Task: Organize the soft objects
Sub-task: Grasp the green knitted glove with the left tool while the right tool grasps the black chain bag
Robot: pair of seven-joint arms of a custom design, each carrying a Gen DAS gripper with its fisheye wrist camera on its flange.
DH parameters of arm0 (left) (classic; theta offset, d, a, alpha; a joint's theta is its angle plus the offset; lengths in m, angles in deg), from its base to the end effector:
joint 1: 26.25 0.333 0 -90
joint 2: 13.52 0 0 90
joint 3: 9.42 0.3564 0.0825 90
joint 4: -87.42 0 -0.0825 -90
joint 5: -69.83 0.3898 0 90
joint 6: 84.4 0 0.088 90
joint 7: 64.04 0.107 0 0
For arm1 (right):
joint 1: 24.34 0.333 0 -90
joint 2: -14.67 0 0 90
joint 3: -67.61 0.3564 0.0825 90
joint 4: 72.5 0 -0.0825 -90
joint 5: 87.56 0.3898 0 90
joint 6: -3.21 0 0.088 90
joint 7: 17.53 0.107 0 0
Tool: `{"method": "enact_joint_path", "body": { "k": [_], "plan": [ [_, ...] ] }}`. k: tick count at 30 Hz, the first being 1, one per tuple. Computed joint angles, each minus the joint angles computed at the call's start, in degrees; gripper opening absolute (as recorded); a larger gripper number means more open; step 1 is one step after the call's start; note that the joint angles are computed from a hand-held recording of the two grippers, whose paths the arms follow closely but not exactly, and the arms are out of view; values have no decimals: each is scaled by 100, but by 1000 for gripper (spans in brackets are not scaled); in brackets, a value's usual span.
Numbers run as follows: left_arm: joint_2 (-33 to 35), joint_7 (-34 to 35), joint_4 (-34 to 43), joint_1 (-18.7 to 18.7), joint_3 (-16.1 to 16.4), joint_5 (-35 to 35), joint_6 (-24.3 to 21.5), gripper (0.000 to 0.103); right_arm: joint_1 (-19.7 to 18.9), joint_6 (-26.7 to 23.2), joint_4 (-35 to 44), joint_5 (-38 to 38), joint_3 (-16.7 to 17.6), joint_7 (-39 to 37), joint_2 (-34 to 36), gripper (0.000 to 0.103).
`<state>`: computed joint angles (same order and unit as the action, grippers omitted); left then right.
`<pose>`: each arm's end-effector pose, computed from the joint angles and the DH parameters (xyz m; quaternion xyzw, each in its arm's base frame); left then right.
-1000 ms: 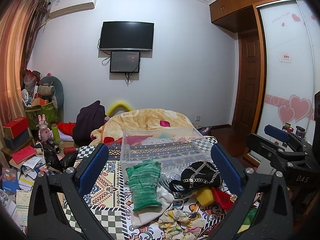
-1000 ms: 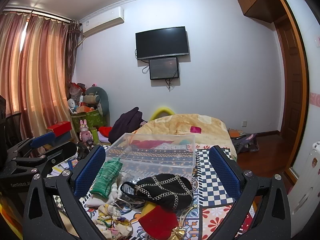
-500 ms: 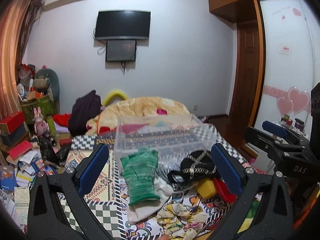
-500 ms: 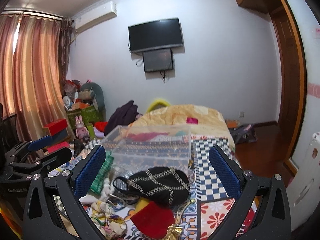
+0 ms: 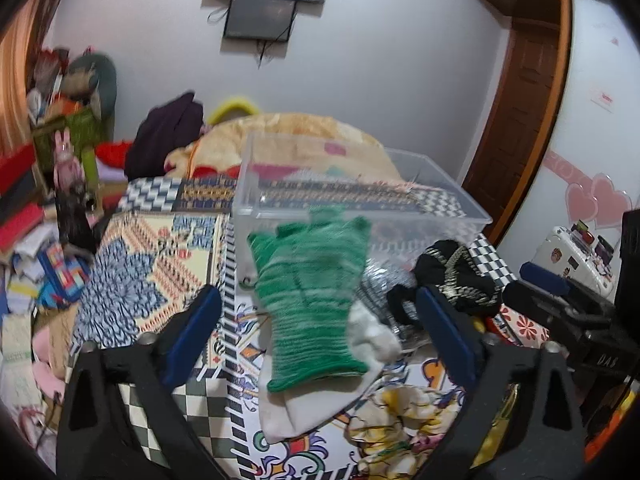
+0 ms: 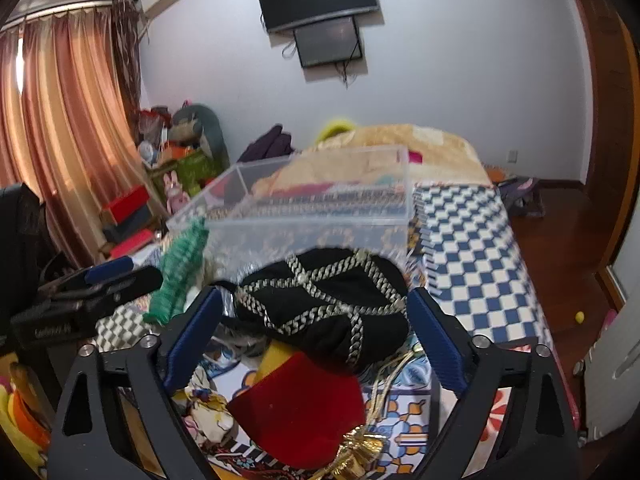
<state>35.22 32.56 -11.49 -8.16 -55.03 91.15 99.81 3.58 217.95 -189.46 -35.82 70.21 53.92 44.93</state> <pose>0.7053 -0.2411 0.3365 -0.4420 0.7668 -0.4481 0.1261 0.5895 0.2217 0.3270 -0.5442 0.6773 -0.3120 0.3845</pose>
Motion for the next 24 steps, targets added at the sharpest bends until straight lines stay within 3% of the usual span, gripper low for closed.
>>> {"method": "enact_joint_path", "body": {
  "k": [8, 10, 14, 20, 24],
  "plan": [
    [214, 249, 334, -159, 98, -407, -470, 80, 110, -675, 205, 217, -219, -173, 105, 76],
    [251, 343, 392, -202, 116, -533, -570, 67, 63, -768, 212, 109, -218, -81, 122, 71],
    [353, 652, 476, -136, -43, -812, -794, 56, 11, -778, 134, -109, -208, 173, 107, 60],
    [103, 884, 206, -260, 148, -953, -436, 32, -72, -816, 60, -413, -183, 456, 55, 35],
    [28, 783, -38, -96, 33, -726, -61, 26, 73, -697, 23, -405, -319, 442, 24, 30]
  ]
}}
